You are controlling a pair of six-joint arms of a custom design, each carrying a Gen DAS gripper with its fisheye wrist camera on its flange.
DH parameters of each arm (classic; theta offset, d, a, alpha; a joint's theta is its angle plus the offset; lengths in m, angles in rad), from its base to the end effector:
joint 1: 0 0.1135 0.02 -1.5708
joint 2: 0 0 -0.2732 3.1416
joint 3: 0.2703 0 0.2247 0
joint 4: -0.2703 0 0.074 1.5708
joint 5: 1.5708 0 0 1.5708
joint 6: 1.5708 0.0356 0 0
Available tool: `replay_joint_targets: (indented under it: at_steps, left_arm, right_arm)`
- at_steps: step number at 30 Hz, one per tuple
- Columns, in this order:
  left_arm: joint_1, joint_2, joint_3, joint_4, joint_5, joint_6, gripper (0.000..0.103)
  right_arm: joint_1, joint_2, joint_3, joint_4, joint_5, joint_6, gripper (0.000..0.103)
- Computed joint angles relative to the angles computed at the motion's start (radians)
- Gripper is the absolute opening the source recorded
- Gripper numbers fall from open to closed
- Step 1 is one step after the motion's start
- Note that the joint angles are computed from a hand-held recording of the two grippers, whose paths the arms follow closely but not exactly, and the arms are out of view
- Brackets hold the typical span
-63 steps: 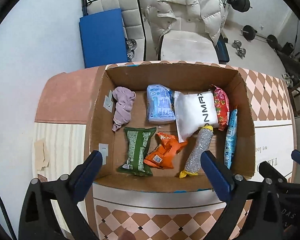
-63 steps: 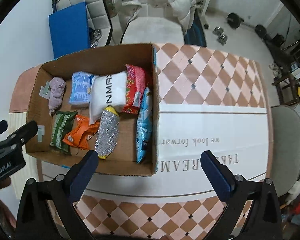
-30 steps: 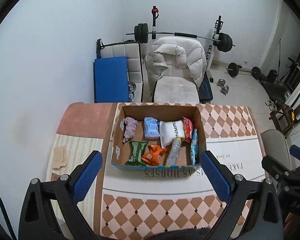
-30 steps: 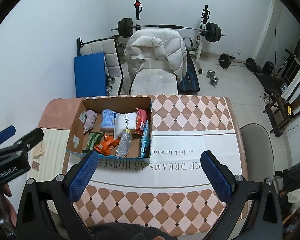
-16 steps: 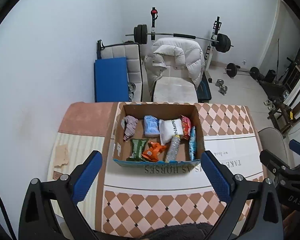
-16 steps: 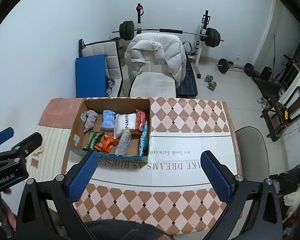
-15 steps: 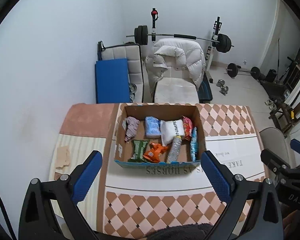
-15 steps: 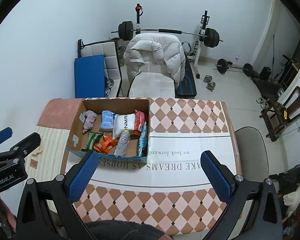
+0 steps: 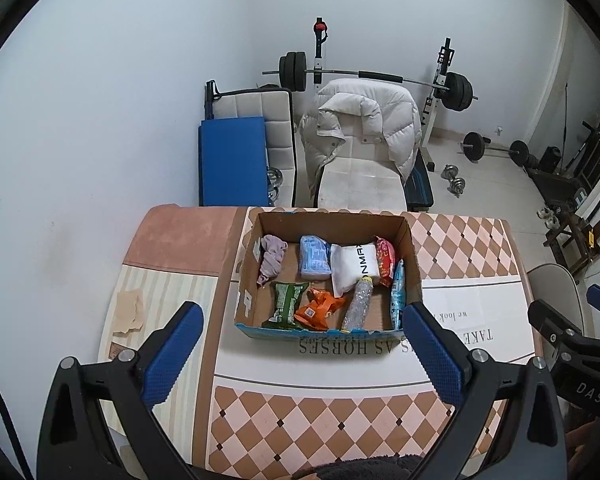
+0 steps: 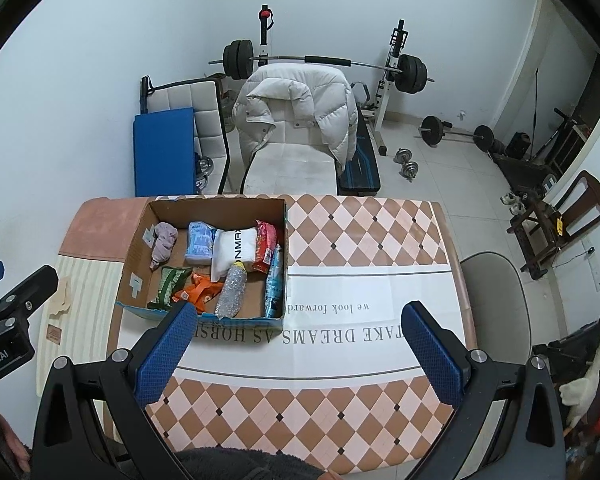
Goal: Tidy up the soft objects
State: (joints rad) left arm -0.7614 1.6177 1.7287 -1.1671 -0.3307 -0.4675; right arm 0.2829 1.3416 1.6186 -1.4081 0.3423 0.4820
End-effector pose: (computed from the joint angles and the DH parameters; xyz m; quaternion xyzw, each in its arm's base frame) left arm 0.2211 -0.1947 0.3763 0.0982 0.9497 -0.0147 0.2969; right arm 0.1911 0.0431 0.3992 0.1325 0.9532 -0.0740 0.2614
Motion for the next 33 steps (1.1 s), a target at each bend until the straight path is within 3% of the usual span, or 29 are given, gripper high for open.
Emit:
replay_joint_targets:
  at_steps: [33]
  left_arm:
    - [-0.024,-0.009,-0.016,-0.005,-0.009,-0.031,0.102]
  right_arm:
    - [0.012,-0.016,0.009,-0.007,0.013,-0.016,0.103]
